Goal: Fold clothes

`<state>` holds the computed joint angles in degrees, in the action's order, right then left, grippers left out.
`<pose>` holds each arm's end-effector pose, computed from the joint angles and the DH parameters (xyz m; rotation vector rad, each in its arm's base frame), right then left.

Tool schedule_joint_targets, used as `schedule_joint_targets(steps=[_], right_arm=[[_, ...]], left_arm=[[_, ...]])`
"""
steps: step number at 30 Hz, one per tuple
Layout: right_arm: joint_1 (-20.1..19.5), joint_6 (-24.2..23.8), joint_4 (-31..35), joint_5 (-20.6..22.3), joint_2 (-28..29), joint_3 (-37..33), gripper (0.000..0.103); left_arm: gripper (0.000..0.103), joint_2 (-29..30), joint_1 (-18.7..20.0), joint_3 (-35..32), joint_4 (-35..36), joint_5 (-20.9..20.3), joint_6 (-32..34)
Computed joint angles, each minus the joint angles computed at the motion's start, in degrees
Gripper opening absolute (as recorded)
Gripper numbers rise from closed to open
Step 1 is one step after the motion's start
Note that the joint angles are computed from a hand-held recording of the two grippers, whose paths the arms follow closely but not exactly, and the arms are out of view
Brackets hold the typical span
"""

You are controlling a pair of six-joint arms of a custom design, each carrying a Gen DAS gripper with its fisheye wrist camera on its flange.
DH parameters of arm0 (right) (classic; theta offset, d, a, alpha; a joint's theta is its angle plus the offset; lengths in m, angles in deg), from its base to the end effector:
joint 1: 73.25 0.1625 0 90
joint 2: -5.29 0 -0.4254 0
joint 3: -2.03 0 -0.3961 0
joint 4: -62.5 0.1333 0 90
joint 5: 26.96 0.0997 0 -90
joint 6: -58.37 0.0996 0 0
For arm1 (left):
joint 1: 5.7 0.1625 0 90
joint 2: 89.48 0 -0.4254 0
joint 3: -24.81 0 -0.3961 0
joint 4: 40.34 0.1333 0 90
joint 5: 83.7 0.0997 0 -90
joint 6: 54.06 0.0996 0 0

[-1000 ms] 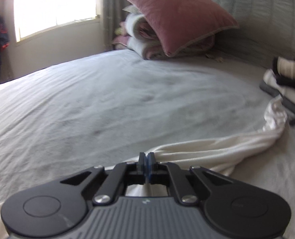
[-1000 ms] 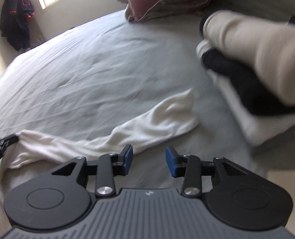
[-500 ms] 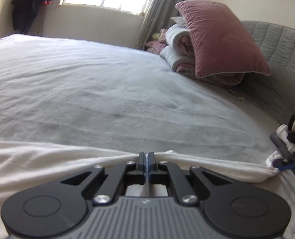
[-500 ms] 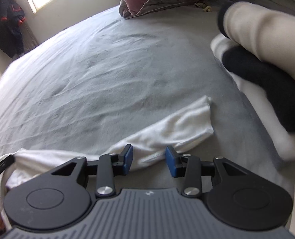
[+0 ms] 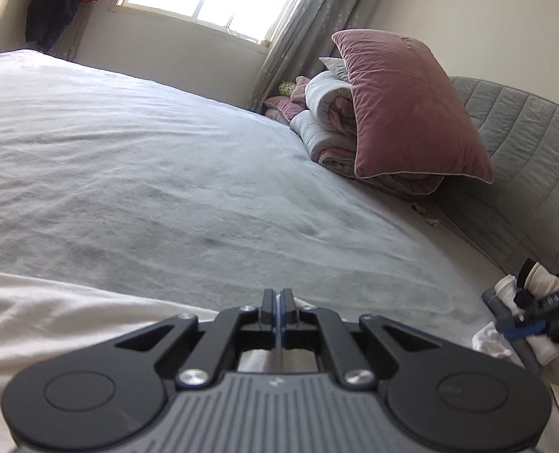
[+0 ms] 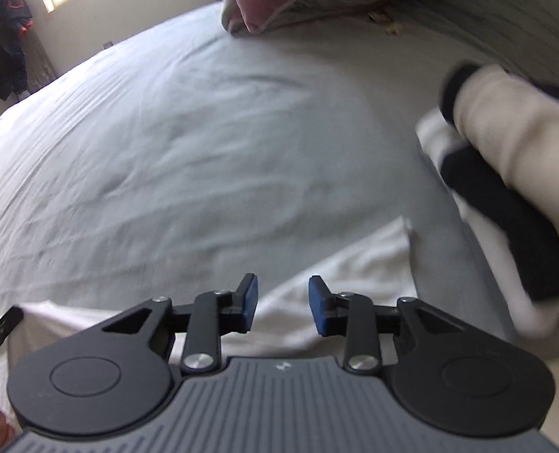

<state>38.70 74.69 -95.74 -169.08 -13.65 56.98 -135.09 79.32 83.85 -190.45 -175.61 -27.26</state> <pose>0.3646 -0.7584 0.0691 -0.2090 -2.2847 0.9842 0.0580 -0.8318 0.3787 0.7801 2.6673 -1.1862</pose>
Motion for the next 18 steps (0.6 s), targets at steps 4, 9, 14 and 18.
schedule_joint_targets(steps=[4,9,14,18], right_arm=[[0.22,-5.8,-1.03,2.44,-0.61,2.08,0.034],[-0.06,-13.92,3.15,2.13,1.59,-1.08,0.042],[-0.87,-18.73,7.66,2.78,2.33,-2.21,0.029],[-0.52,-20.39,9.65,2.11,2.33,-2.79,0.002]], left_arm=[[0.002,-0.03,0.23,-0.42,0.53,-1.31,-1.07],[0.002,-0.05,0.35,-0.55,0.5,-2.13,-1.89],[0.002,0.36,0.45,-1.31,1.15,-2.32,-2.5],[0.002,0.22,0.47,-1.13,0.98,-2.38,-2.5]])
